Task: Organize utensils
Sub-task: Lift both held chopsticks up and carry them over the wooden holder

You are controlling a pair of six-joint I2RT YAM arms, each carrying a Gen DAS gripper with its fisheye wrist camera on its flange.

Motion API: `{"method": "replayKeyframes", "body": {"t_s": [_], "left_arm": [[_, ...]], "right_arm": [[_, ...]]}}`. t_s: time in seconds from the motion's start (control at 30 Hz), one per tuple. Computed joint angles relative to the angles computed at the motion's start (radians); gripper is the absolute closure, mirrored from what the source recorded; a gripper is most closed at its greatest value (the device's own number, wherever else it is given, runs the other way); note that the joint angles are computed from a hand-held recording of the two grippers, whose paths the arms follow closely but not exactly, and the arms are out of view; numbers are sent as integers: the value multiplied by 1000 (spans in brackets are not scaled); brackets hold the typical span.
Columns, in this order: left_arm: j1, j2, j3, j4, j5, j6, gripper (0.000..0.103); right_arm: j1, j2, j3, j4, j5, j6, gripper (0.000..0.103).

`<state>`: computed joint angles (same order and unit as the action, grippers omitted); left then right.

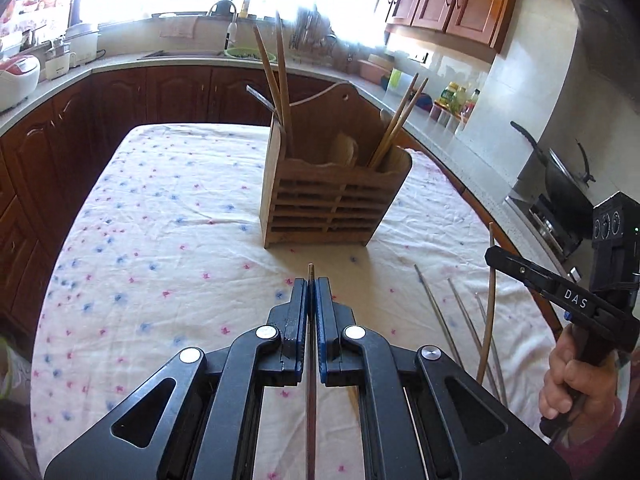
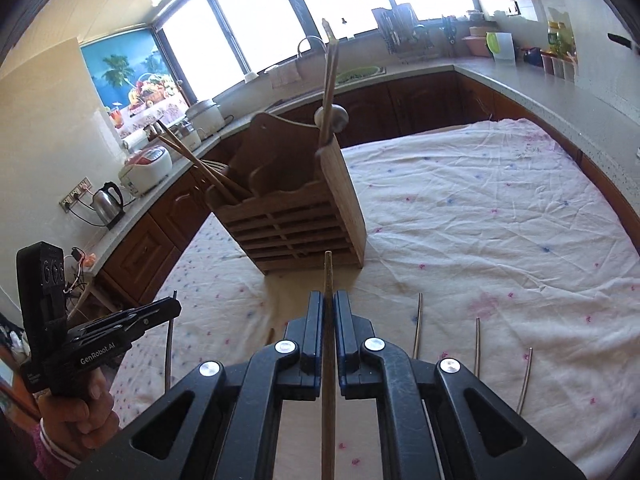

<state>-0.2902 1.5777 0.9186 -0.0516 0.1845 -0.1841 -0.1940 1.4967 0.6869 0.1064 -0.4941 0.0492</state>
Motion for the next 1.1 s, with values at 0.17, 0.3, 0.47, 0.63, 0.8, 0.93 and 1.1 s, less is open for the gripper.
{"method": "replayKeyframes", "body": {"t_s": [0.17,0.3,0.47,0.63,0.8,0.93,1.1], "left_arm": [[15,-177,-80,-29,9,6,100],[22,-294,-122,-51,18,0,100],[34,-342,-129,-55,27,3,100],[47,-366,-129,-55,36,4,100],[71,-380,-127,-48,53,-1,100],[81,-371,-106,-48,55,-2,100],[92,-349,-76,-38,63,-5,100]], "right_arm": [[-25,-160,-50,-39,-43,-22,98],[-38,-252,-54,-88,-50,-47,98],[-55,-308,-55,-103,-51,-45,98],[-65,-326,-57,-92,-53,-35,98],[-57,-326,-48,-85,-44,-22,98],[-51,-316,-34,-76,-43,-11,98],[-48,-293,-15,-52,-44,4,98]]}}
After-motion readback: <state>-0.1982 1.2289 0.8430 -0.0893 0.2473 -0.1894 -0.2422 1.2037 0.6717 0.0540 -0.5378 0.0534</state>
